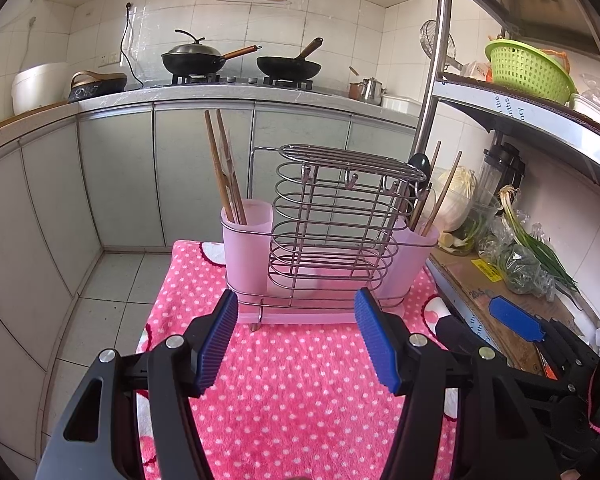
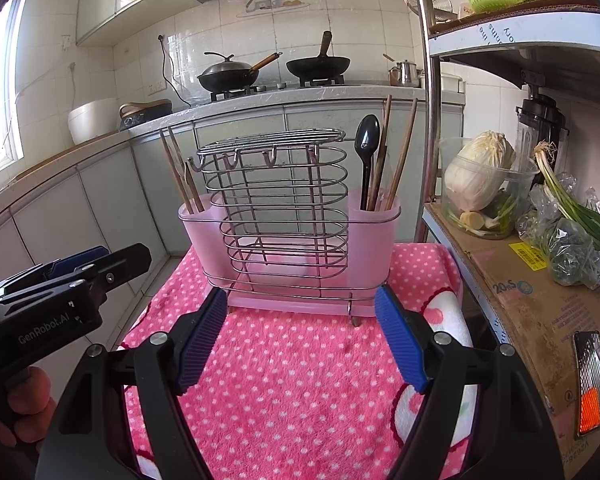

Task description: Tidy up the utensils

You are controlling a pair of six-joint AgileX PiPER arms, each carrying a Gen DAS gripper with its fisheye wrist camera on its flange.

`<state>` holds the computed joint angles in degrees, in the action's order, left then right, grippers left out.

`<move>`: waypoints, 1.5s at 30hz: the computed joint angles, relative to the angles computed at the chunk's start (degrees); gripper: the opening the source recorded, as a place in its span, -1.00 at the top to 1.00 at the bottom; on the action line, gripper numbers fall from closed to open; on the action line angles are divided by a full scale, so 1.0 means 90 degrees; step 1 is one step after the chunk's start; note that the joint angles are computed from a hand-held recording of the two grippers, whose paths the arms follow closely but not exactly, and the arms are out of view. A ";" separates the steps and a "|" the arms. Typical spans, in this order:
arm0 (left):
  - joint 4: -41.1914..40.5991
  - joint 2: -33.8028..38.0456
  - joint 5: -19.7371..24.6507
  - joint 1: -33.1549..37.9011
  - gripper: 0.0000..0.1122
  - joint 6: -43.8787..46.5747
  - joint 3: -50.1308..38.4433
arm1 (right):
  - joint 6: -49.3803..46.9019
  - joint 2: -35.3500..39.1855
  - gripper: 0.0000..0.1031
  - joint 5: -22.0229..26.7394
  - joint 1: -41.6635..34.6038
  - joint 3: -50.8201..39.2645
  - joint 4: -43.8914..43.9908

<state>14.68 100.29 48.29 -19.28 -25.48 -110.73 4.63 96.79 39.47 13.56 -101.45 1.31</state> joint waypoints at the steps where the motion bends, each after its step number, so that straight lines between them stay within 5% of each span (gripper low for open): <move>1: 0.0012 -0.0001 -0.0002 -0.0001 -0.07 0.0002 0.0002 | -0.0002 0.0001 -0.49 0.0001 0.0001 -0.0004 -0.0005; 45: -0.0050 0.0131 0.0063 0.0006 -0.07 0.0059 -0.0213 | -0.0141 0.0085 -0.49 0.0095 0.0033 -0.0179 -0.0001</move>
<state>14.23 101.47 48.86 -19.23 -24.95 -112.65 3.36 97.56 40.33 13.86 -103.06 1.31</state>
